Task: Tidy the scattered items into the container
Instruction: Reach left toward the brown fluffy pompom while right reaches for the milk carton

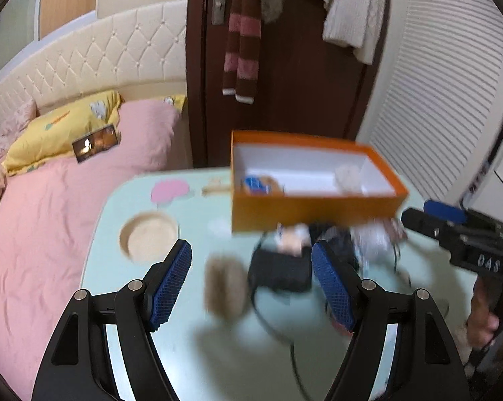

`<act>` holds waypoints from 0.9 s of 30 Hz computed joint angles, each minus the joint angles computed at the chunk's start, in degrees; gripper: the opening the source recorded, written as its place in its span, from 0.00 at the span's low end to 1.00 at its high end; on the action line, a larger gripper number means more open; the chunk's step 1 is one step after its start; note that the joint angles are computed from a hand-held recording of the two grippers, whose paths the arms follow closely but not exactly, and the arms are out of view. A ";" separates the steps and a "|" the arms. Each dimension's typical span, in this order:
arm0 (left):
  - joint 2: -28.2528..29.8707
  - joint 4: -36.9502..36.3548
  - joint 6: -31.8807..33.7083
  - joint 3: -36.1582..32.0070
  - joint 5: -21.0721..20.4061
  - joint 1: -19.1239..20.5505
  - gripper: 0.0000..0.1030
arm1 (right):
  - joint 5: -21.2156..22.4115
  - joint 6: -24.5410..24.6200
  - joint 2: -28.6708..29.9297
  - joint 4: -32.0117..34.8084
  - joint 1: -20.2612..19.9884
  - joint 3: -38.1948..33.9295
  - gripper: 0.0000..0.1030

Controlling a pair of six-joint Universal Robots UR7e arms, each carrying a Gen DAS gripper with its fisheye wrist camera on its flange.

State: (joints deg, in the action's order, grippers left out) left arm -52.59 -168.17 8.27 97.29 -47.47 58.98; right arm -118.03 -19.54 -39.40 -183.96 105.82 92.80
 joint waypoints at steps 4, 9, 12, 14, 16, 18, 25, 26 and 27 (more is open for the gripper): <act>-1.11 1.15 -2.20 3.84 -0.25 0.05 0.72 | -2.17 0.80 -0.32 0.44 -0.47 3.16 0.70; 0.84 1.05 -5.09 4.90 3.14 0.19 0.72 | -6.23 0.56 1.54 0.23 -0.89 3.61 0.70; 1.36 3.45 -7.95 4.33 4.06 1.19 0.73 | -9.09 -0.56 2.92 -1.77 -0.96 3.41 0.80; 2.73 0.22 -5.96 4.79 7.92 0.98 0.76 | -10.47 -0.27 3.39 -1.22 -1.30 3.22 0.84; 3.00 -0.49 -6.41 4.99 8.43 1.14 0.80 | -10.48 -0.91 3.65 -2.96 -1.64 3.66 0.90; 3.26 -0.50 -7.46 5.02 9.36 1.11 0.83 | -10.58 -1.31 3.81 -4.32 -1.91 3.95 0.95; 3.47 0.28 -8.40 4.71 9.68 1.20 0.85 | -10.29 -2.28 4.24 -6.45 -2.50 4.05 1.00; 3.44 0.91 -8.82 4.50 9.81 1.24 0.85 | -10.28 -2.28 4.23 -6.51 -2.50 4.09 1.00; 3.39 1.95 -9.22 3.97 9.90 1.19 0.85 | -10.26 -2.29 4.21 -6.59 -2.52 4.13 1.00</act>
State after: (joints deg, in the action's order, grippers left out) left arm -49.20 -166.22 -0.96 101.26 -37.57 60.17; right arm -128.29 -21.83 -35.20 -190.55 103.30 96.93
